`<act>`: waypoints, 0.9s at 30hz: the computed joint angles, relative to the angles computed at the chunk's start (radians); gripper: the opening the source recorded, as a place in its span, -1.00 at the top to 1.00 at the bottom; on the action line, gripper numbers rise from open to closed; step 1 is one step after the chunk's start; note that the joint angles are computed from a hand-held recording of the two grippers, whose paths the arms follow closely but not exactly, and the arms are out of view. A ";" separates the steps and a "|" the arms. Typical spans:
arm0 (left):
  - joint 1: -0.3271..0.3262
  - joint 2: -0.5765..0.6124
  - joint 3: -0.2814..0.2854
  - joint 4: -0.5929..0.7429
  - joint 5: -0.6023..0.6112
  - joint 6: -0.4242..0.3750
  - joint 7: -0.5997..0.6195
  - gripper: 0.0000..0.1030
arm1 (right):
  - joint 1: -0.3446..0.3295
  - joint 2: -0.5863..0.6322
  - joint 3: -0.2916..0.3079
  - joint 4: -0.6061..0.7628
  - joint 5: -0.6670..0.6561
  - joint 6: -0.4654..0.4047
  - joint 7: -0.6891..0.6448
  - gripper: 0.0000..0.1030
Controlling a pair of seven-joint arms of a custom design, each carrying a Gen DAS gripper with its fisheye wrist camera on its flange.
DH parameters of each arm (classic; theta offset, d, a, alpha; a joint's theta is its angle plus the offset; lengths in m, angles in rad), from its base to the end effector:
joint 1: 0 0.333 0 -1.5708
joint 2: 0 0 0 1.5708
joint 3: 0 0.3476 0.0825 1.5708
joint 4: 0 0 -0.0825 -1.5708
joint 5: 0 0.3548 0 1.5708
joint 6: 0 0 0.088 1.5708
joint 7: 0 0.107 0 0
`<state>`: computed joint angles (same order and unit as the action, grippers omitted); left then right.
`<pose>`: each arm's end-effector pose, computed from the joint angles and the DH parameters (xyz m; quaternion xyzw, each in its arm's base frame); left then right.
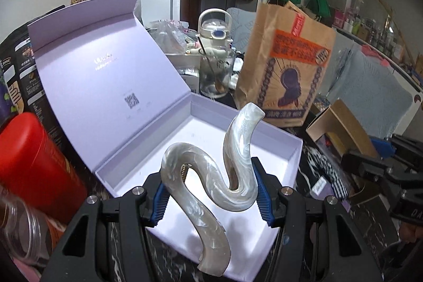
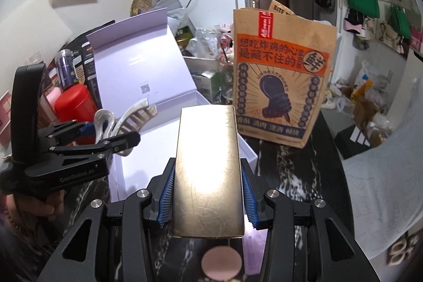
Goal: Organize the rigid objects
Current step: 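Lower both held items into the lavender box and open both grippers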
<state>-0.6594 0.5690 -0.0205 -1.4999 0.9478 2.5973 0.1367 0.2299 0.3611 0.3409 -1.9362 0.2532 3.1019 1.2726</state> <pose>0.5627 -0.4713 0.4293 -0.6664 0.6287 -0.3124 0.2511 0.5760 0.3121 0.4515 -0.7975 0.4476 -0.1527 0.3747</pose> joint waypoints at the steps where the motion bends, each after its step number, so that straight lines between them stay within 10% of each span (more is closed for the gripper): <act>1: 0.004 0.010 0.001 0.018 -0.003 -0.002 0.008 -0.07 | 0.002 0.013 -0.001 0.022 -0.002 -0.009 -0.001 0.14; 27: 0.090 0.130 0.008 0.118 -0.226 -0.007 0.193 -0.07 | 0.143 0.219 -0.114 0.301 -0.087 -0.119 0.154 0.14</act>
